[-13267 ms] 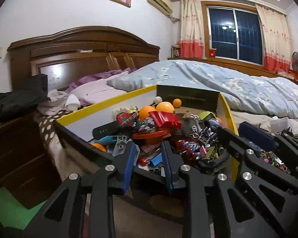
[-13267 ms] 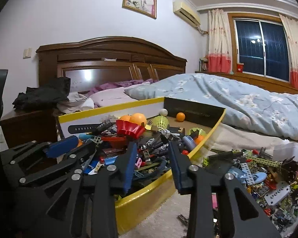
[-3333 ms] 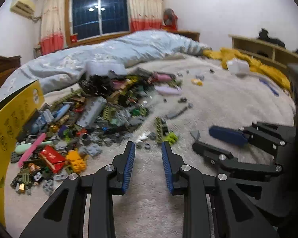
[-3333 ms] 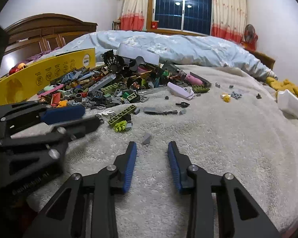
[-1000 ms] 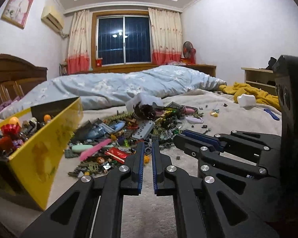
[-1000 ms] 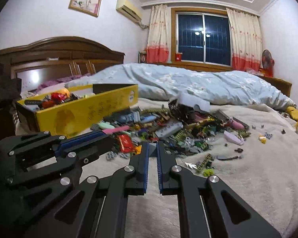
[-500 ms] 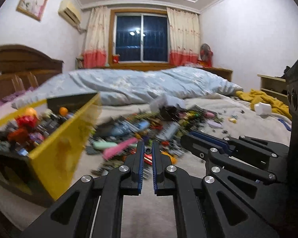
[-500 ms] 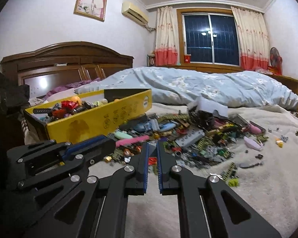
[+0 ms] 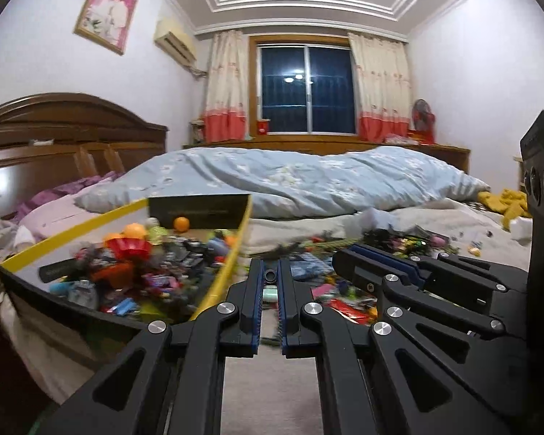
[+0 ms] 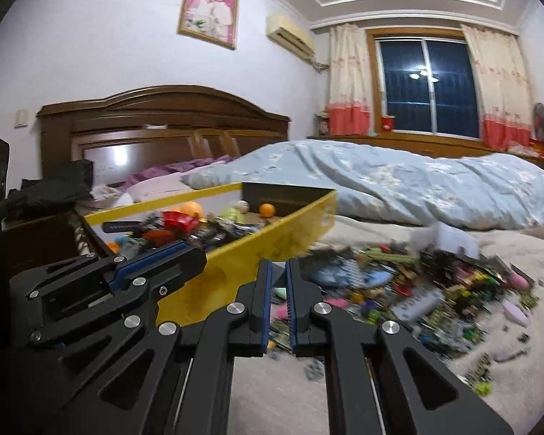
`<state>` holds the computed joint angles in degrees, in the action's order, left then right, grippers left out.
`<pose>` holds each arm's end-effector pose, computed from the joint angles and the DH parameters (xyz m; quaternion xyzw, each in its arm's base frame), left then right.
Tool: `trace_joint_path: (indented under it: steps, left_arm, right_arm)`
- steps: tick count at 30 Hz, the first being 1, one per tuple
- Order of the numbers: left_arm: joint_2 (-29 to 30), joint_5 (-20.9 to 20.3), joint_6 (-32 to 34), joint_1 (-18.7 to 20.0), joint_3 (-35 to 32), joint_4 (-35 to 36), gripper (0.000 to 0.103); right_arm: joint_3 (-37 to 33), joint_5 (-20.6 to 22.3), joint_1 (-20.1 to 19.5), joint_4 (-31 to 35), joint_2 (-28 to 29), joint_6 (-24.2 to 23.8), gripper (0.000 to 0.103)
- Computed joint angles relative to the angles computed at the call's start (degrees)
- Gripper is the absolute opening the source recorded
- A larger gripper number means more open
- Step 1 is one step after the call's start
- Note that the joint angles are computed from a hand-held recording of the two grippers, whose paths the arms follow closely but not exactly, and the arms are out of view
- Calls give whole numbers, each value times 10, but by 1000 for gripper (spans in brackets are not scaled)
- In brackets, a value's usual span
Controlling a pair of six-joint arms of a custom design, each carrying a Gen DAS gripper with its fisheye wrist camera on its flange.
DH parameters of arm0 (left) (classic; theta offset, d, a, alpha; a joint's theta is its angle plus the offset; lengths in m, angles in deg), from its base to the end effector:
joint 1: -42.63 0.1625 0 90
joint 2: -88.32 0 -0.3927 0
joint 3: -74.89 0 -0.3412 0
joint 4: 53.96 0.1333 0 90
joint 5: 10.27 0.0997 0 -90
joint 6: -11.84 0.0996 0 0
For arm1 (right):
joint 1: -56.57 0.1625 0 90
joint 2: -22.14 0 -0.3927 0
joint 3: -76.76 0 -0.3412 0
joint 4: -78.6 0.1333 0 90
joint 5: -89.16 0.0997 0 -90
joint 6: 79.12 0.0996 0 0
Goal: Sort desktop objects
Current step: 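Carry both held pieces over to the open yellow box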
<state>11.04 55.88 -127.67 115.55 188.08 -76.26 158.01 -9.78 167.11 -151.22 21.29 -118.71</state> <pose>0.0402 -0.4600 0.2271 0.2583 0.7355 -0.5595 0.2818 0.3156 -0.5065 -0.1323 0.4004 -0.7688 0.4761 0.1485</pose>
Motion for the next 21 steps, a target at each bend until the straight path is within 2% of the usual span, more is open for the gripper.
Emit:
trace_joint_path:
  steps: [4,9,12,16,19,21]
  left_arm:
    - [-12,-25,-23,9,-18,20,7]
    - [-34,-43,-10,28,-18,-9,7]
    - [-40,-44,-7,44,-26,-13,7]
    - [-26,-26,-42,81,-60,15,7]
    - [-8,-27,-45,96,-87,31,8]
    - [-7,-31,-26,96,-84,14,8]
  right_arm:
    - [-47,24,10,33,21,-8,7]
    - [-114,47,25,95,47,-15,7]
    - [-159,48,32,149,64,-5,7]
    - [-213,37,40,219,88,-6,7]
    - [-248,24,44,240,110,-27,7]
    - [-256,19,43,240,117,-20,7]
